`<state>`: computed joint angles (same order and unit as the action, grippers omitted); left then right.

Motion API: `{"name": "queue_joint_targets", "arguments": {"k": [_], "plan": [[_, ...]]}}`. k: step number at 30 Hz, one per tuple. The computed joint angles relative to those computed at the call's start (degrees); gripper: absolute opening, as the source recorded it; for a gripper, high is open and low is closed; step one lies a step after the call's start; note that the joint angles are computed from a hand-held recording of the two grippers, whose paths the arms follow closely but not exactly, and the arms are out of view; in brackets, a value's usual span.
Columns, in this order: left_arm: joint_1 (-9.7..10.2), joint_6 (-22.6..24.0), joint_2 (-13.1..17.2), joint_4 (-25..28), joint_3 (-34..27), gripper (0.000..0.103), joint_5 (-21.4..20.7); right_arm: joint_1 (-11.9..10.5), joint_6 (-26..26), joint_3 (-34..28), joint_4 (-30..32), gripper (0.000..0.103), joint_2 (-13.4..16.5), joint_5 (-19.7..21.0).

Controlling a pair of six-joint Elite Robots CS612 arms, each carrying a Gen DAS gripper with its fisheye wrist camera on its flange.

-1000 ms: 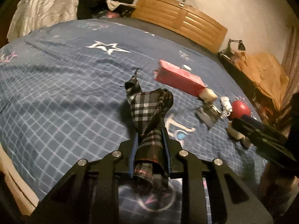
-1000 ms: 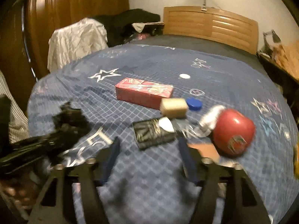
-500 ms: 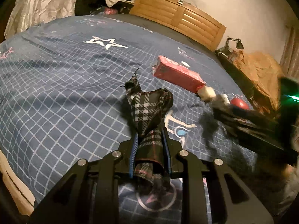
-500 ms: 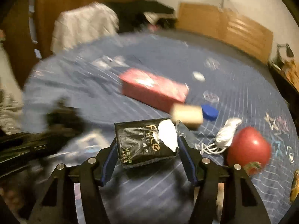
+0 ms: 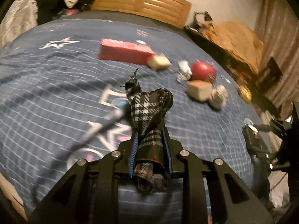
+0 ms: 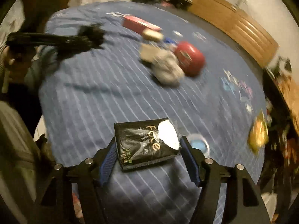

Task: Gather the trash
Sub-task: 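Grasp the black tissue packet with the right tool while the left tool holds the plaid cloth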

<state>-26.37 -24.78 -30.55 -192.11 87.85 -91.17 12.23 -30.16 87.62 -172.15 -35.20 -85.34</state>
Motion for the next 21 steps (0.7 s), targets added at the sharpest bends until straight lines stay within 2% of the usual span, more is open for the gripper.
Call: {"name": "queue_joint_targets", "arguments": {"k": [2, 4, 7, 9, 11, 13, 14, 15, 16, 17, 19, 21], "plan": [[-0.37, 1.21, 0.34, 0.89, -0.51, 0.026, 0.08, -0.51, 3.29, 1.36, -2.59, 0.081, 0.06, 0.61], [-0.67, 1.37, 0.15, 1.41, -0.53, 0.027, 0.84, -0.94, 7.35, 3.89, -7.64, 0.084, -0.64, 2.72], [-0.95, 2.12, -0.36, 0.40, 0.13, 0.027, 1.53, -1.01, 15.55, 7.19, -15.00, 0.088, -1.60, 2.87], [-1.07, 2.78, -0.65, -0.21, 0.52, 0.027, 1.66, -0.50, 24.77, 8.60, -17.69, 0.088, -2.09, -0.37], [-1.17, 2.80, -0.65, -0.01, 0.45, 0.027, 1.78, -0.28, 35.47, 8.44, -16.62, 0.088, -2.07, -1.40], [-1.27, 2.05, -0.55, 0.70, 0.30, 0.028, 2.47, -0.47, 46.90, 8.55, -16.80, 0.088, -1.77, -0.30], [-1.32, 1.71, -0.53, 0.87, 0.27, 0.029, 2.72, -0.72, 52.79, 8.66, -16.98, 0.088, -1.48, 1.69], [-1.35, 1.38, -0.53, 0.97, 0.23, 0.031, 3.09, -0.54, 56.28, 8.33, -16.78, 0.088, -1.01, 2.51], [-1.39, 1.05, -0.58, 0.94, 0.23, 0.032, 3.70, -0.09, 57.37, 7.84, -16.39, 0.088, -0.70, 1.51], [-1.42, 1.03, -0.61, 0.80, 0.18, 0.033, 4.00, 0.75, 57.33, 7.22, -16.15, 0.088, -0.41, -1.45], [-1.45, 1.55, -0.51, 0.77, -0.07, 0.041, 4.40, 1.68, 57.89, 5.85, -15.25, 0.087, 0.09, -4.67], [-1.55, 2.42, -0.20, 1.55, -0.66, 0.041, 4.69, 2.22, 58.81, 4.24, -12.34, 0.078, 0.72, -8.06]]}}
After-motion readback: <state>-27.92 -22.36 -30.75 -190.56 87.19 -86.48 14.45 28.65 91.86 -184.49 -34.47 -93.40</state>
